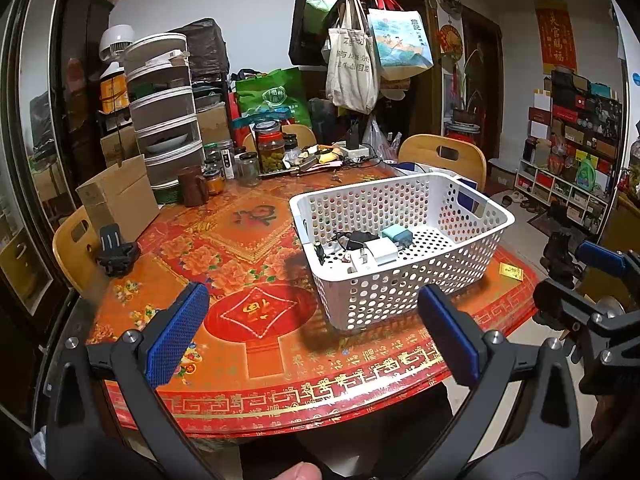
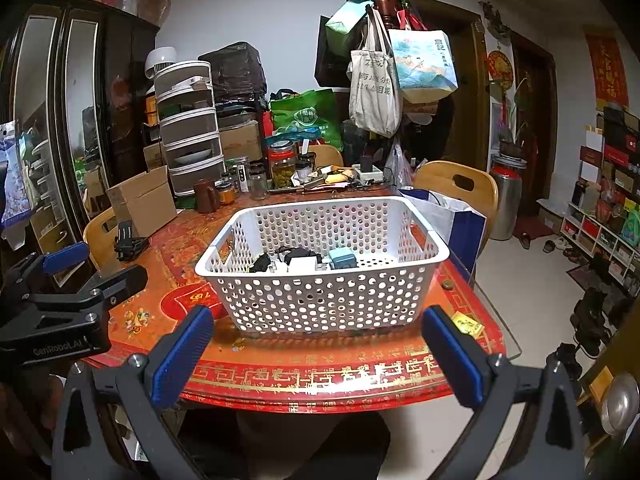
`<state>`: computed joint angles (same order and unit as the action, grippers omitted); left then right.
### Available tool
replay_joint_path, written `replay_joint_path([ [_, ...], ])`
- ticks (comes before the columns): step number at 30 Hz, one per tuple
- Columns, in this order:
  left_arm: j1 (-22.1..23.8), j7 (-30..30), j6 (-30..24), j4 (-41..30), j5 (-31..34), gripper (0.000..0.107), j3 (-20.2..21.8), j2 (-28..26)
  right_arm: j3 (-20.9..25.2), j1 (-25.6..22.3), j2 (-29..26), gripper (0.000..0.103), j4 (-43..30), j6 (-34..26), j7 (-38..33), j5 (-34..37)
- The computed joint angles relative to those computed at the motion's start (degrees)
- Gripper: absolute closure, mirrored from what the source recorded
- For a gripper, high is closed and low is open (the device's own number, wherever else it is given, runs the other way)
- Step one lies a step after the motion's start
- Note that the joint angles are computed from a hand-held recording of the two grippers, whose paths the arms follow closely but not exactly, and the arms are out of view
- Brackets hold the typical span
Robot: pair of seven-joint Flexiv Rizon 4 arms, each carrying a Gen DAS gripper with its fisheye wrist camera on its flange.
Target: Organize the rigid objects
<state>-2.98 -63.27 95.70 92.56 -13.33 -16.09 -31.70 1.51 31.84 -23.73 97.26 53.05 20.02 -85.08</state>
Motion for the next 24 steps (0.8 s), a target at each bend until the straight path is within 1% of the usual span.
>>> replay_joint_path([
  [24,-2.2,-1.1,-0.7,-0.8,0.3,0.004,2.4,-0.7,-0.1,0.3,-0.4,0.000,-0.4,0.0,-0.1,0.3],
])
